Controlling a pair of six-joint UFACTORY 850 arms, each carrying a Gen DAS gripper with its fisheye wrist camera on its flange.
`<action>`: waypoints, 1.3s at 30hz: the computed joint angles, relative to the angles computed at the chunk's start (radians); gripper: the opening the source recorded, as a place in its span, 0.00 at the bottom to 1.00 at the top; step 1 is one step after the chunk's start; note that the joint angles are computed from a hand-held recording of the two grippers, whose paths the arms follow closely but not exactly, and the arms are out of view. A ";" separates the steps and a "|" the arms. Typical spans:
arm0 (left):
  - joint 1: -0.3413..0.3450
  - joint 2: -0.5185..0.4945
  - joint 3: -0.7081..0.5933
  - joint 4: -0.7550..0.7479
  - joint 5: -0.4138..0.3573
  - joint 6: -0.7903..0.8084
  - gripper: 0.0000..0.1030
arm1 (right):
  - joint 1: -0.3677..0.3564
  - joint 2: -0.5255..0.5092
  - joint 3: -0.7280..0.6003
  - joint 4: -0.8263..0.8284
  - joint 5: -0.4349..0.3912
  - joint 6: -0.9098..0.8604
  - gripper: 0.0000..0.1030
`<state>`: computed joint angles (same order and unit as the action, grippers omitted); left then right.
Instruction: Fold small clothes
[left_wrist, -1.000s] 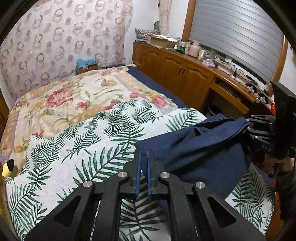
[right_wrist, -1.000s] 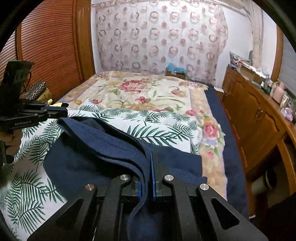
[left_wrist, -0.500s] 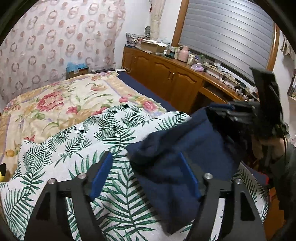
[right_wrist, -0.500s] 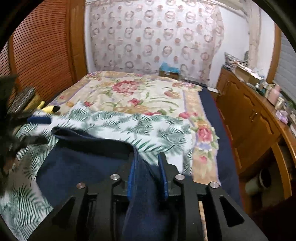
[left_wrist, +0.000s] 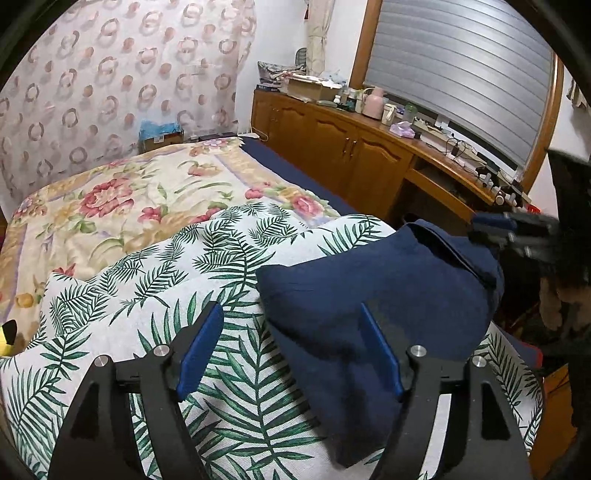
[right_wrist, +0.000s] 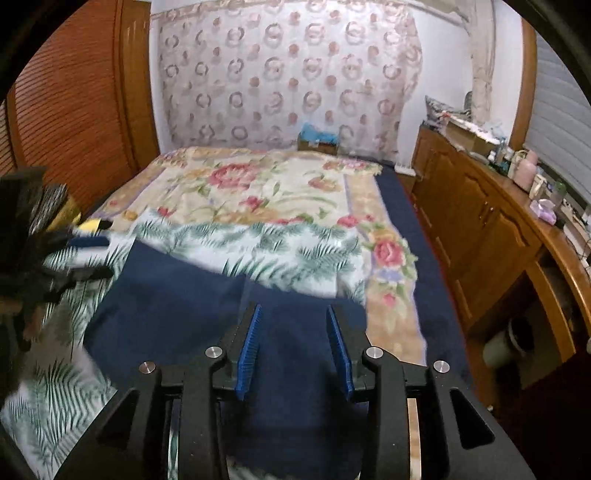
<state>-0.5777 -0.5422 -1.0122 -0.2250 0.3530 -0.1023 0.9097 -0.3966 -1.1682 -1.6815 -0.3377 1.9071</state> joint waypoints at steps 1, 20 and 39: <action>0.000 0.000 0.000 -0.002 0.000 0.002 0.73 | 0.005 0.008 0.012 0.019 0.009 -0.018 0.36; -0.005 -0.001 0.007 -0.014 -0.005 0.017 0.73 | -0.043 0.032 0.026 0.021 0.048 -0.086 0.05; 0.006 -0.028 -0.016 -0.004 -0.027 -0.009 0.73 | -0.006 -0.012 -0.029 0.105 -0.090 -0.012 0.68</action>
